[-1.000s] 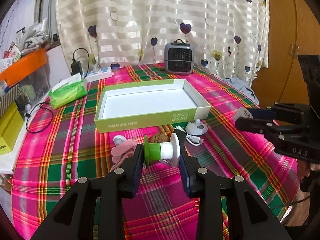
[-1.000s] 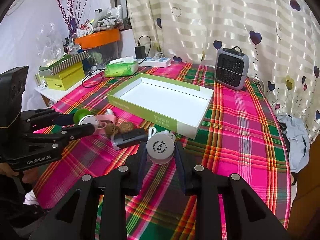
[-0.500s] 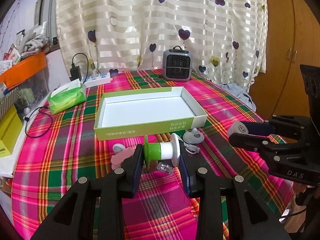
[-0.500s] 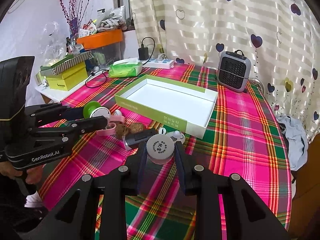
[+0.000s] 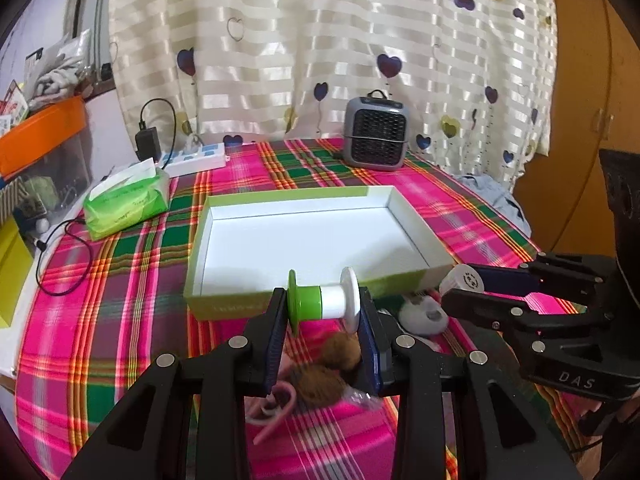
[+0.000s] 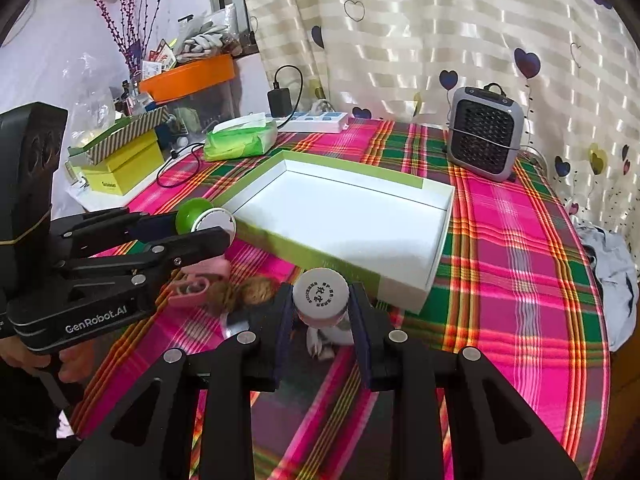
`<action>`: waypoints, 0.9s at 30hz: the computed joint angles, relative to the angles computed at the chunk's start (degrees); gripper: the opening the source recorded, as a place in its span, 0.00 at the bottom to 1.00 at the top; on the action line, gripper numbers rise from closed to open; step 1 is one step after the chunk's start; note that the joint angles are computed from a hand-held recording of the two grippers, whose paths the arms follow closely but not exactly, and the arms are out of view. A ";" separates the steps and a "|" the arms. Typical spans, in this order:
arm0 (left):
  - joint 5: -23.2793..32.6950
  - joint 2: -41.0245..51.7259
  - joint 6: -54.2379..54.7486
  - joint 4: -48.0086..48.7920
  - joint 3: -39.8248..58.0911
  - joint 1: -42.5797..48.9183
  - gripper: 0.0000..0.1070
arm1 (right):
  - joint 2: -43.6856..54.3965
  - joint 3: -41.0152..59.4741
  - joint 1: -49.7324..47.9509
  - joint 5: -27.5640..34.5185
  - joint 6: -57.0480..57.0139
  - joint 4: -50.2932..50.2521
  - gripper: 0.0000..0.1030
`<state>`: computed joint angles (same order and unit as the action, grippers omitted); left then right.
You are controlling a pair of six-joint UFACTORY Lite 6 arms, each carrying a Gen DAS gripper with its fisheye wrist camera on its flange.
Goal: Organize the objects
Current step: 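Carry the spool and puck into the box and open both grippers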
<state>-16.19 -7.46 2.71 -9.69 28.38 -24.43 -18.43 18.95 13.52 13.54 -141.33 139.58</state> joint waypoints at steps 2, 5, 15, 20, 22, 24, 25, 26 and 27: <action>-0.34 2.68 0.41 -0.11 2.20 0.25 0.29 | 2.82 1.99 -0.58 0.91 -0.83 0.62 0.28; -0.85 6.93 0.74 -0.26 5.80 0.29 0.29 | 7.17 5.02 -1.18 1.90 -2.52 1.95 0.28; 0.12 18.12 -0.65 1.26 15.66 1.90 0.29 | 21.50 15.89 -2.65 2.83 -3.07 2.12 0.28; 1.69 22.12 -2.42 3.16 19.87 2.98 0.29 | 27.53 21.07 -2.99 1.53 -1.82 1.05 0.28; 2.40 23.73 -2.23 3.04 21.44 3.34 0.29 | 29.98 23.08 -3.19 0.96 -0.87 0.14 0.28; 3.10 25.40 -4.26 5.17 23.05 3.95 0.29 | 31.68 24.30 -3.42 0.74 -0.56 -0.15 0.28; 3.49 26.28 -5.14 6.12 23.94 4.17 0.29 | 32.46 24.93 -3.58 0.63 -0.07 -0.57 0.28; 3.72 26.85 -5.21 6.25 24.47 4.19 0.29 | 33.20 25.55 -3.73 0.54 0.41 -0.99 0.28; 3.99 27.55 -5.47 6.68 25.15 4.27 0.29 | 33.86 26.20 -3.86 0.32 1.16 -1.74 0.28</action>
